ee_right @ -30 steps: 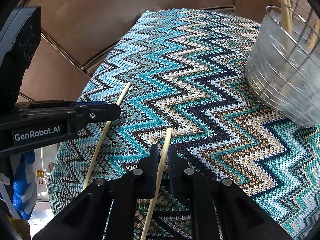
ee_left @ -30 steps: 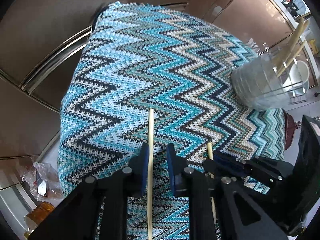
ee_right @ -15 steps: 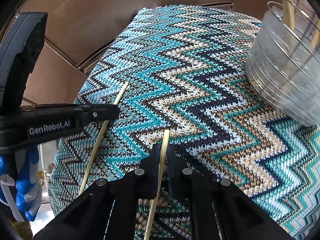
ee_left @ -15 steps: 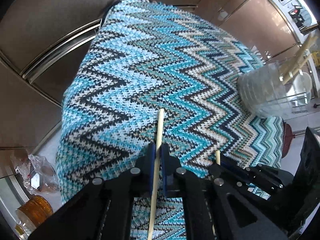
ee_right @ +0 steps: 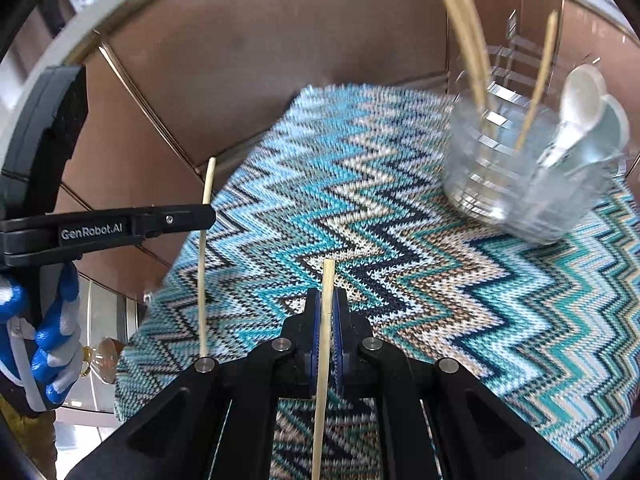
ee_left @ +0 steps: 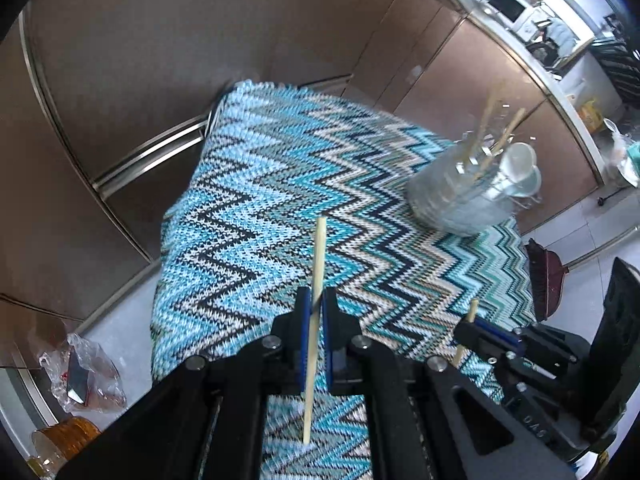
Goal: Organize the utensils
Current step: 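Lift both chopsticks into the holder and open both tools to release them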
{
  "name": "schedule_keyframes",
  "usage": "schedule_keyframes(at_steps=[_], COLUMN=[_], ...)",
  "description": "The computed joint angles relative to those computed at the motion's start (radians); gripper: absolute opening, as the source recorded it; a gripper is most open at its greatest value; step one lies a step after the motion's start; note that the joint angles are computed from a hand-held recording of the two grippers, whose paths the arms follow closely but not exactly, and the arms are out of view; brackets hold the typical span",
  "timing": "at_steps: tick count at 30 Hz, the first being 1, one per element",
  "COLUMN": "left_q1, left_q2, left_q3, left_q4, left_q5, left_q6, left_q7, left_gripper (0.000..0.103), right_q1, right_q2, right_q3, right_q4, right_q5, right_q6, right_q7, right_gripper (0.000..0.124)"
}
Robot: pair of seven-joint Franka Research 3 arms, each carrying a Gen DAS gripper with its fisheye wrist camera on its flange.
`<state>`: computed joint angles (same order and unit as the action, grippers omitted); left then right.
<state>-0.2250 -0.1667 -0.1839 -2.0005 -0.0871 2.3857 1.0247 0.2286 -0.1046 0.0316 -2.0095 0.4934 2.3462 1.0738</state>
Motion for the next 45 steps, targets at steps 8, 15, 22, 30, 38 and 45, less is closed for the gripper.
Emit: schedule_keyframes(at_steps=[8, 15, 22, 30, 38, 45], left_q1=[-0.019, -0.040, -0.051, -0.075, -0.093, -0.097], left_q2=[-0.122, -0.182, -0.203, -0.179, -0.113, -0.001], left_q3=[-0.042, -0.071, -0.095, -0.103, -0.108, -0.103], left_q4=[-0.053, -0.049, -0.032, 0.027, 0.136, 0.285], left_q5=[0.121, 0.219, 0.297, 0.322, 0.319, 0.302], left_q6=[0.008, -0.020, -0.029, -0.047, -0.021, 0.008], left_q7=[-0.099, -0.166, -0.227, -0.222, -0.188, -0.144], left_gripper=[0.005, 0.005, 0.005, 0.005, 0.005, 0.005], right_q1=[0.007, 0.016, 0.017, 0.010, 0.007, 0.013], right_q2=[-0.211, -0.352, -0.431, -0.461, -0.424, -0.340], right_q3=[-0.031, -0.059, -0.090, -0.126, -0.152, -0.170], right_q4=[-0.165, -0.259, -0.305, -0.315, -0.231, -0.098], right_q5=[0.073, 0.099, 0.124, 0.149, 0.180, 0.239], right_q6=[0.082, 0.121, 0.149, 0.175, 0.194, 0.217], right_q7=[-0.082, -0.113, -0.135, -0.160, -0.197, -0.229], right_gripper=[0.006, 0.005, 0.005, 0.005, 0.005, 0.005])
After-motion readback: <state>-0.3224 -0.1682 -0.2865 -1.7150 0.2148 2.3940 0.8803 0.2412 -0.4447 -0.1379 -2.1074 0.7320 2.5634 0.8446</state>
